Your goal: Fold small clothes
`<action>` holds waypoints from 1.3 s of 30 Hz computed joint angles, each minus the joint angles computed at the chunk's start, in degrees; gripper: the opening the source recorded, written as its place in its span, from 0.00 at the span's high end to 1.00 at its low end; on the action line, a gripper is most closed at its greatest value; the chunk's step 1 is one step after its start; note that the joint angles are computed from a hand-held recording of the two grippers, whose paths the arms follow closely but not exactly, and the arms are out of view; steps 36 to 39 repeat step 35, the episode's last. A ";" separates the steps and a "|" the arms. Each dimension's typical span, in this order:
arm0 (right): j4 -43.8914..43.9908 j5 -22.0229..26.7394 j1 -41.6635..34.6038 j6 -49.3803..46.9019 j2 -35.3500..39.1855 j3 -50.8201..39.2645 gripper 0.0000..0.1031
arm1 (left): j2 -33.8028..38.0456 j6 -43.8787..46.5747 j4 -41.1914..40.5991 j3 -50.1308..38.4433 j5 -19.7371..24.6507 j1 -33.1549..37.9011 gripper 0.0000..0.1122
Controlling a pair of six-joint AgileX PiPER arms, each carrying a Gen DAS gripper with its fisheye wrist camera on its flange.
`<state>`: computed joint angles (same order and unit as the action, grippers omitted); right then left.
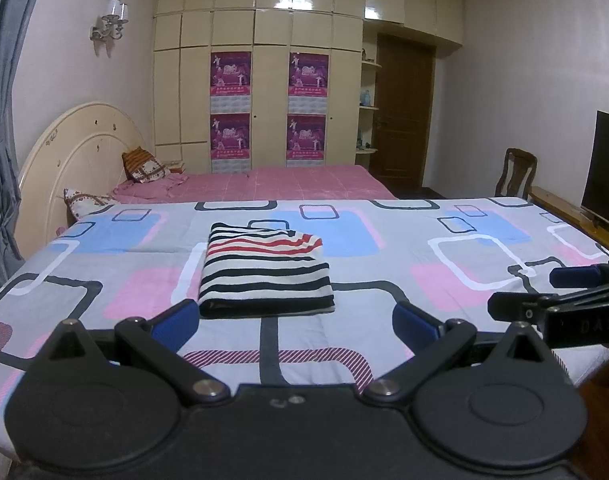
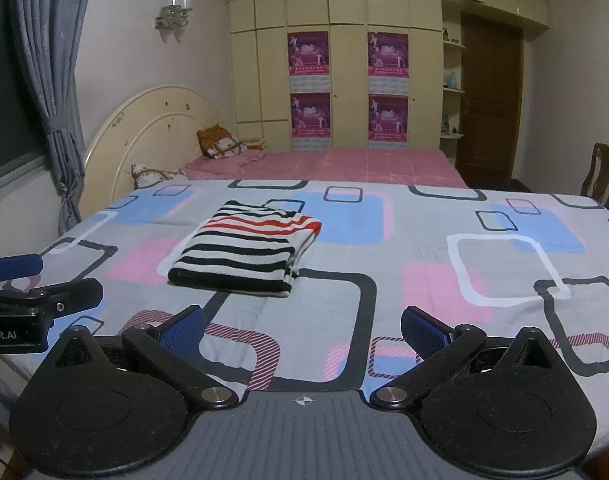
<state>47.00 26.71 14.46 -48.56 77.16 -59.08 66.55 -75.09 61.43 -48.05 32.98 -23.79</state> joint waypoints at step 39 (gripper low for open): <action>1.09 -0.21 0.17 -1.29 0.03 -0.05 0.00 | -0.15 -0.62 0.48 0.10 -0.97 0.58 0.08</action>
